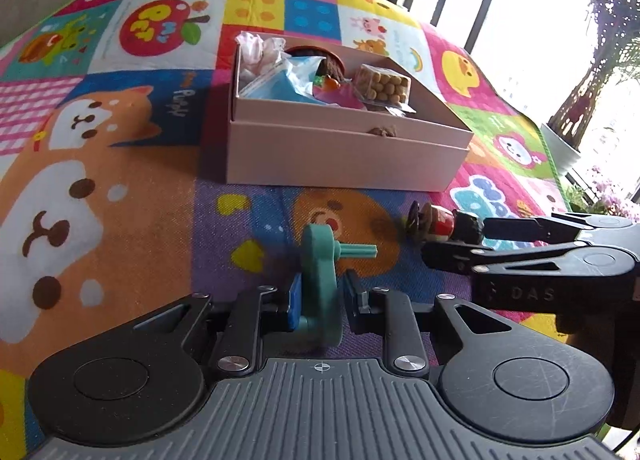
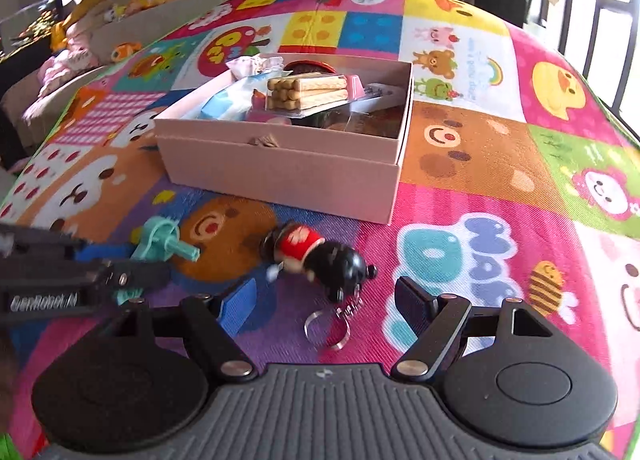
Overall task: Organize objects
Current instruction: 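Lift the crank toy with left tool while right tool grasps the black-red keychain doll, then lower the crank toy into the box and open left tool while right tool carries the doll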
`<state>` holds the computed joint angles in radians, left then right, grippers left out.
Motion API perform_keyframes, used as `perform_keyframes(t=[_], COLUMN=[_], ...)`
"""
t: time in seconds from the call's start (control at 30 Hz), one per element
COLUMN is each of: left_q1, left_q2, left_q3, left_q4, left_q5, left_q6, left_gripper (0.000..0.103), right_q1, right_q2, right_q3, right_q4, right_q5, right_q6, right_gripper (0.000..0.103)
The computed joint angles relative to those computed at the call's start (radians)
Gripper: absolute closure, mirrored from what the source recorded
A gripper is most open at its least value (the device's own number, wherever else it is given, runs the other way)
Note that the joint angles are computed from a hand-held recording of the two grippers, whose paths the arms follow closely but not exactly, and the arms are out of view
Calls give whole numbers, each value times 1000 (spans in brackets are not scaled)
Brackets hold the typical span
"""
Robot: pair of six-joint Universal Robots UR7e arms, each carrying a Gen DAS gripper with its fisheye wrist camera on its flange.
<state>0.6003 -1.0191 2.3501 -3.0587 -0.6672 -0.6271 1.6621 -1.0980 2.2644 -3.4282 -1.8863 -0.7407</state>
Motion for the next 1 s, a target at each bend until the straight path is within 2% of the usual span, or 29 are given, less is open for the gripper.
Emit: perform_keyframes(t=[0.13, 0.17, 0.2, 0.27, 0.5, 0.63, 0.73, 0.87, 1.0], left_q1=[-5, -6, -7, -7, -11, -21, -23, -36, -7], left_q2=[10, 12, 14, 15, 25, 24, -2, -15, 29], left_q3=[-2, -3, -3, -3, 6, 30, 39, 4, -134], left_q4=[5, 6, 7, 7, -28, -70, -100, -235, -378], left_q5=[17, 20, 23, 24, 34, 44, 40, 96, 133], left_q6=[-5, -6, -7, -8, 11, 14, 28, 161, 405], left_gripper=[78, 78, 78, 78, 78, 87, 89, 89, 89], right_q1=[17, 20, 24, 28, 17, 14, 8, -1, -18], right_q2=[43, 47, 50, 41, -74, -165, -223, -258, -261], right_q3=[-43, -46, -46, -42, 0, 10, 4, -10, -18], right_q4=[24, 29, 28, 43, 135, 176, 178, 158, 151], right_q5=[-13, -13, -16, -14, 40, 90, 138, 185, 218], right_q6=[41, 29, 11, -16, -50, -37, -19, -6, 15], right_gripper=[27, 30, 41, 41, 42, 42, 42, 42, 42])
